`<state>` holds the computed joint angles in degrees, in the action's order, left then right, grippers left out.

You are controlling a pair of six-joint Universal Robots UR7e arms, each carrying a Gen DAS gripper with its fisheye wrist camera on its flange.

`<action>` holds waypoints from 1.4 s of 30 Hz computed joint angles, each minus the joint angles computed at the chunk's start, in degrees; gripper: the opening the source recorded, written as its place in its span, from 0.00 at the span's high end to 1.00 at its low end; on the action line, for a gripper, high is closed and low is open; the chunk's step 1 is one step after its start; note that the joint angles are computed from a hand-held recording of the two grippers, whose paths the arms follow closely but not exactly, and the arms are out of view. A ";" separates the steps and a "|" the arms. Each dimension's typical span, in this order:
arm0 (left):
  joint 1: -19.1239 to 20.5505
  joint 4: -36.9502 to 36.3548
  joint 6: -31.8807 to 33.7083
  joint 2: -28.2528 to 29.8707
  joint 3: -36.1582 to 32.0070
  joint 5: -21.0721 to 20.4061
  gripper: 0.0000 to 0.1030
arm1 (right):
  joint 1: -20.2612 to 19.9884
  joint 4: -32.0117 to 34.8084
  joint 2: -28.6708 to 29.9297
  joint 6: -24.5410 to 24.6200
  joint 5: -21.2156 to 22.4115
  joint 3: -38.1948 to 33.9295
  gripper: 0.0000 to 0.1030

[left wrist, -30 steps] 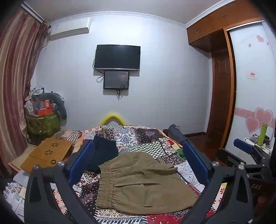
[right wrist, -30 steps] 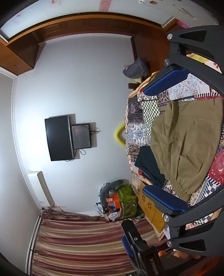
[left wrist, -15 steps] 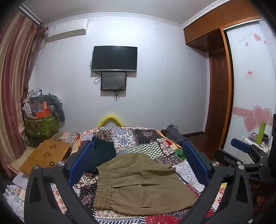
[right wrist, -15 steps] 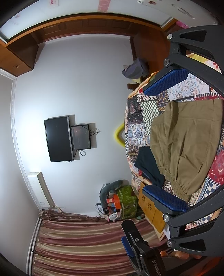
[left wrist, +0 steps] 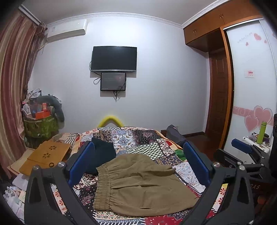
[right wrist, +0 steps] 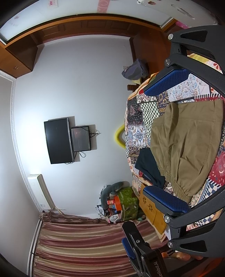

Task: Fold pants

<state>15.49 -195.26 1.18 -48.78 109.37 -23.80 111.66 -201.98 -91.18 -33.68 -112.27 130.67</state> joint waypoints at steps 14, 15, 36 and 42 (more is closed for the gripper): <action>0.39 0.28 -0.64 -0.22 0.24 -0.64 0.00 | -0.39 0.20 -0.31 0.23 0.49 0.08 0.00; 0.44 0.41 -0.82 -0.24 0.27 -0.68 0.00 | -0.39 0.20 -0.31 0.23 0.49 0.08 0.00; 0.75 0.88 -1.10 -0.23 0.18 -0.64 0.00 | -0.50 0.19 -0.27 0.40 0.56 0.10 0.00; 1.15 1.86 -1.73 -0.32 0.19 -0.72 0.00 | -0.77 0.45 -0.33 0.58 0.83 0.09 0.00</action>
